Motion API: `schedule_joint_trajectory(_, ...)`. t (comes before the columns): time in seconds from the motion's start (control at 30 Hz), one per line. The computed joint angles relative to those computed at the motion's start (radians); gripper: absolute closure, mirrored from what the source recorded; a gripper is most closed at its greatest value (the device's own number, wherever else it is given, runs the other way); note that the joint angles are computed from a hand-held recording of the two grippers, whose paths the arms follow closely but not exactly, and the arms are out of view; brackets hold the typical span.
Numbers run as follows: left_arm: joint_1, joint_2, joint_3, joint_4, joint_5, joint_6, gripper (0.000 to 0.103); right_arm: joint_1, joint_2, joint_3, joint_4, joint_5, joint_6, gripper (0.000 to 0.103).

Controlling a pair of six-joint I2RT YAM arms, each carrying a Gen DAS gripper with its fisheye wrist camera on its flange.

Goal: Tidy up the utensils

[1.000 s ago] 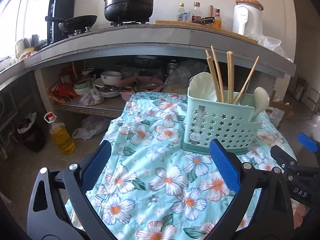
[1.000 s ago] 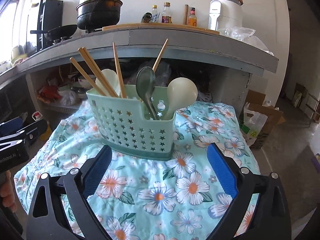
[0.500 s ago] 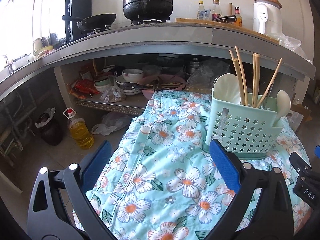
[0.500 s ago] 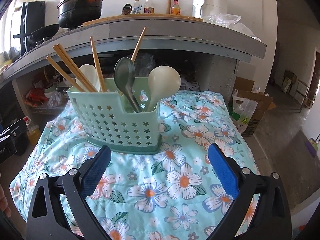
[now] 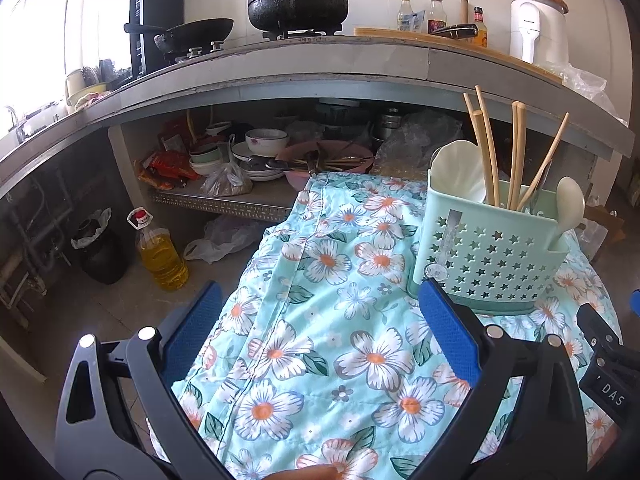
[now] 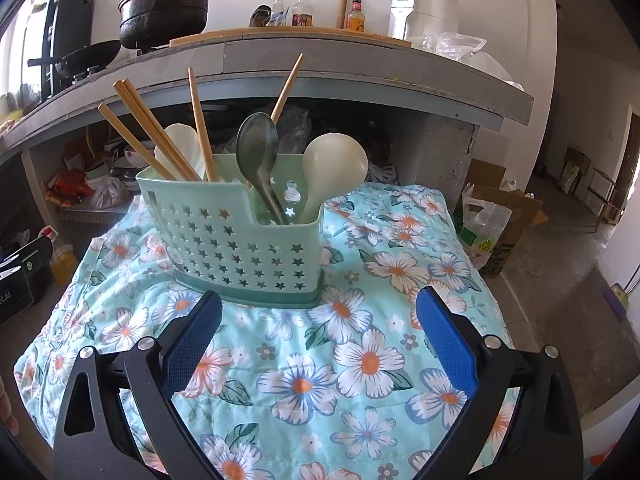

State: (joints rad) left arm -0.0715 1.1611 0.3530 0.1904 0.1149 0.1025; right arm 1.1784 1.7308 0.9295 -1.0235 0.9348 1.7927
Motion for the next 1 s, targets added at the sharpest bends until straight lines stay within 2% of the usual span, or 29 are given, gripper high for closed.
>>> schedule_joint_trajectory(1.0, -0.018, 0.026, 0.016, -0.031, 0.006, 0.017, 0.008, -0.007, -0.003, 0.000, 0.009, -0.001, -0.012, 0.008)
